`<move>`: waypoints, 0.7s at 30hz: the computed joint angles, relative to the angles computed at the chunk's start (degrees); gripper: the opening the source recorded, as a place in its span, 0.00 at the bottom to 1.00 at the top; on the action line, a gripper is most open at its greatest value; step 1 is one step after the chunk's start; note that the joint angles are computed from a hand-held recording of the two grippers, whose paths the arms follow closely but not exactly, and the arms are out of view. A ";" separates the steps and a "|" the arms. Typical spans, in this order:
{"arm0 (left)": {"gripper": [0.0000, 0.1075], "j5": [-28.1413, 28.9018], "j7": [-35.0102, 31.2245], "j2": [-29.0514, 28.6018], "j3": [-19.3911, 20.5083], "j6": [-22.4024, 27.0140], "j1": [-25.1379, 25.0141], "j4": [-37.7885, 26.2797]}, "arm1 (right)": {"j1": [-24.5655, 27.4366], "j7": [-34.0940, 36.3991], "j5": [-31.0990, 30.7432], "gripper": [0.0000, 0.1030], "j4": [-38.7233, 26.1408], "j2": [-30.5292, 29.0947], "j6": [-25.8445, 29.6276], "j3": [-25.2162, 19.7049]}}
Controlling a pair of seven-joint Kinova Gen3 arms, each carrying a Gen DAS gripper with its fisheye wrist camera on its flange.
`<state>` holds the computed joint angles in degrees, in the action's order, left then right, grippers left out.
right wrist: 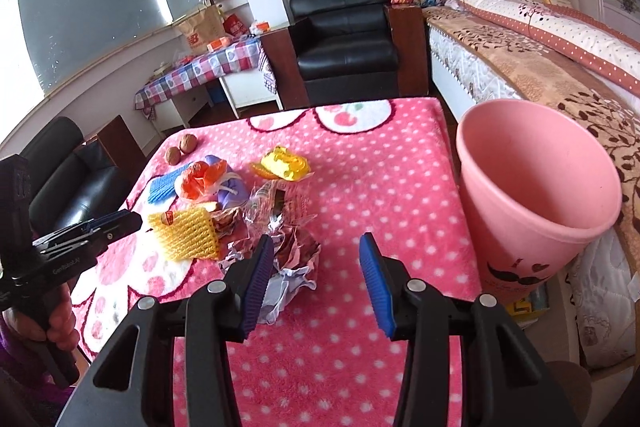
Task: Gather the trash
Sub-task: 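Move left gripper to yellow foam net while right gripper approaches crumpled foil wrapper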
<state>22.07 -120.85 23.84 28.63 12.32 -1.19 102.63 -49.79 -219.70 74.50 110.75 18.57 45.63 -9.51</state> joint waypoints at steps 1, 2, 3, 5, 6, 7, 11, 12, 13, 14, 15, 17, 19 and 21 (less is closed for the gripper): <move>0.34 -0.17 -0.37 0.51 0.08 0.14 -0.14 -0.29 | 0.37 0.52 -0.35 0.43 -0.28 0.23 -0.63 -0.03; 0.34 -0.31 -0.81 1.06 0.32 0.45 -0.38 -0.69 | 0.60 0.74 -0.55 0.43 -0.37 0.29 -1.24 0.02; 0.34 -0.21 -1.56 1.59 1.03 0.55 -1.12 -0.83 | 0.95 1.11 -0.88 0.45 -0.46 0.28 -2.13 0.08; 0.34 -0.13 -2.64 2.74 1.83 1.57 -1.67 -1.93 | 1.67 1.41 -1.21 0.49 -0.12 0.02 -4.55 0.27; 0.34 0.09 -3.57 3.27 2.59 2.18 -2.31 -2.48 | 1.92 1.53 -1.41 0.51 0.02 -0.04 -5.57 0.38; 0.34 0.46 -4.61 3.76 3.35 2.44 -2.93 -2.89 | 2.37 1.95 -1.89 0.52 0.18 -0.11 -6.98 0.45; 0.34 1.95 -7.83 5.83 4.04 5.44 -3.34 -5.48 | 3.34 3.19 -3.67 0.53 0.08 0.54 -11.85 1.28; 0.34 2.33 -8.11 6.20 3.32 6.03 -2.71 -6.01 | 3.42 3.93 -4.31 0.53 -0.17 0.78 -12.76 1.58; 0.34 2.77 -8.51 6.51 2.86 6.54 -2.26 -6.41 | 3.44 5.38 -5.58 0.53 -0.61 1.05 -13.28 1.83; 0.34 3.20 -8.88 6.68 2.41 7.08 -1.88 -6.75 | 3.64 7.36 -7.44 0.53 -1.39 1.57 -12.95 1.66; 0.34 3.82 -9.75 6.94 2.59 7.65 -2.06 -6.92 | 3.15 8.41 -8.64 0.53 -1.81 1.86 -13.19 2.39; 0.34 5.27 -11.58 7.02 2.93 7.98 -2.48 -6.69 | 3.09 10.33 -10.94 0.53 -2.37 2.35 -14.26 3.19; 0.34 6.77 -13.53 7.14 3.50 8.81 -3.09 -6.62 | 2.60 11.41 -12.08 0.53 -2.53 2.61 -15.49 4.32; 0.34 8.30 -15.27 7.09 3.59 10.50 -3.51 -6.72 | 2.00 12.87 -13.24 0.52 -2.84 2.80 -16.28 5.34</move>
